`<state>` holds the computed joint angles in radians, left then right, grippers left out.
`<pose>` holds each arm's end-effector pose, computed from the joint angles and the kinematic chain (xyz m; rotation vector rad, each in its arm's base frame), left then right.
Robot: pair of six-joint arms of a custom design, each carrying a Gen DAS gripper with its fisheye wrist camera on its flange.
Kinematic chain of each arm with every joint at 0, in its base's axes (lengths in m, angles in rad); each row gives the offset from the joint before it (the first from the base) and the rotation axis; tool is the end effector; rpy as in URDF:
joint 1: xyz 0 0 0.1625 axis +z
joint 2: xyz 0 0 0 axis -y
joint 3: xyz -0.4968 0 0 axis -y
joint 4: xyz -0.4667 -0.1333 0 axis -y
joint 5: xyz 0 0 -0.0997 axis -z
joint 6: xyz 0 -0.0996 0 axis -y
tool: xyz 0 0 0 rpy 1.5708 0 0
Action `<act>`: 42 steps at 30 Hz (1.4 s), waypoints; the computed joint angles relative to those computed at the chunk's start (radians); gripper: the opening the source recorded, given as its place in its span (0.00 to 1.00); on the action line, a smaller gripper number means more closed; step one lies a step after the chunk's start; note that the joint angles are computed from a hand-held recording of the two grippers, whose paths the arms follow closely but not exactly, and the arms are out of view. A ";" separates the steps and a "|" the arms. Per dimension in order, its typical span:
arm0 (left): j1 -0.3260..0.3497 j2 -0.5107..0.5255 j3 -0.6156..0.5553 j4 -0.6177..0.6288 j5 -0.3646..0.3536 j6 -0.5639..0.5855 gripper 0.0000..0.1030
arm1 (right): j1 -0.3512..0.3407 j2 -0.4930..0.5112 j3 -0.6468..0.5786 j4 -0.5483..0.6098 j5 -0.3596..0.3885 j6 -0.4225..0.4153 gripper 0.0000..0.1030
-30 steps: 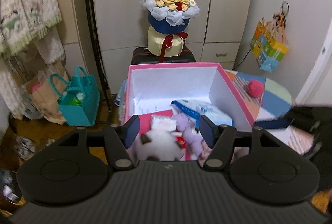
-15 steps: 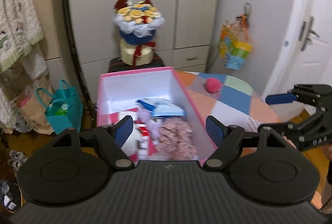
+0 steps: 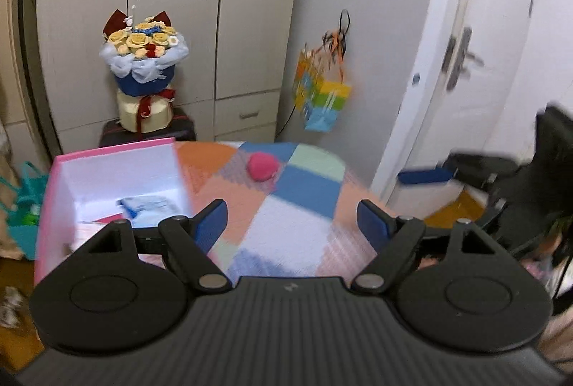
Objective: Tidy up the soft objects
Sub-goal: 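Withdraw both tools and move the right tool toward the pink pom-pom, then grasp the pink pom-pom keychain with the left gripper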
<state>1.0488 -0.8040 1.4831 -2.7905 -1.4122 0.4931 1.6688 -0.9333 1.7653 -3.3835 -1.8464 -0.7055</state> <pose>-0.2916 -0.8059 0.1941 1.3473 2.5533 -0.8030 0.1786 -0.7311 0.2462 0.7662 -2.2525 1.1103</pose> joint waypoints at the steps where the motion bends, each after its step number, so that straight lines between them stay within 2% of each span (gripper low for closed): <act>1: -0.001 0.012 0.000 -0.024 -0.002 -0.006 0.77 | -0.009 0.005 -0.004 -0.009 0.005 -0.003 0.91; 7: -0.005 0.105 -0.052 -0.090 0.009 -0.078 0.77 | -0.055 0.029 -0.021 -0.059 0.061 -0.113 0.91; 12: -0.002 0.203 -0.142 -0.130 0.040 -0.165 0.77 | -0.078 0.062 -0.052 -0.124 0.066 -0.166 0.91; 16: -0.003 0.276 -0.212 -0.141 0.059 -0.228 0.73 | -0.103 0.068 -0.077 -0.101 0.100 -0.175 0.91; 21: -0.004 0.370 -0.322 -0.161 0.086 -0.319 0.72 | -0.126 0.116 -0.172 -0.071 0.124 -0.215 0.91; 25: -0.002 0.452 -0.436 -0.129 0.131 -0.368 0.70 | -0.151 0.172 -0.297 0.010 0.144 -0.230 0.91; 30: -0.009 0.563 -0.570 -0.105 0.279 -0.375 0.68 | -0.191 0.243 -0.484 0.234 0.170 -0.183 0.90; 35: 0.005 0.638 -0.700 0.015 0.264 -0.436 0.60 | -0.219 0.314 -0.620 0.366 0.182 -0.178 0.90; 40: 0.008 0.725 -0.834 0.052 0.295 -0.439 0.59 | -0.234 0.366 -0.717 0.446 0.183 -0.203 0.90; 42: 0.011 0.755 -0.885 0.069 0.304 -0.432 0.59 | -0.232 0.386 -0.745 0.451 0.152 -0.208 0.90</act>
<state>1.0596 -0.0487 0.5985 -2.7218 -1.1082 0.0610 1.4367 -0.5474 1.0201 -2.9328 -1.6944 -0.9133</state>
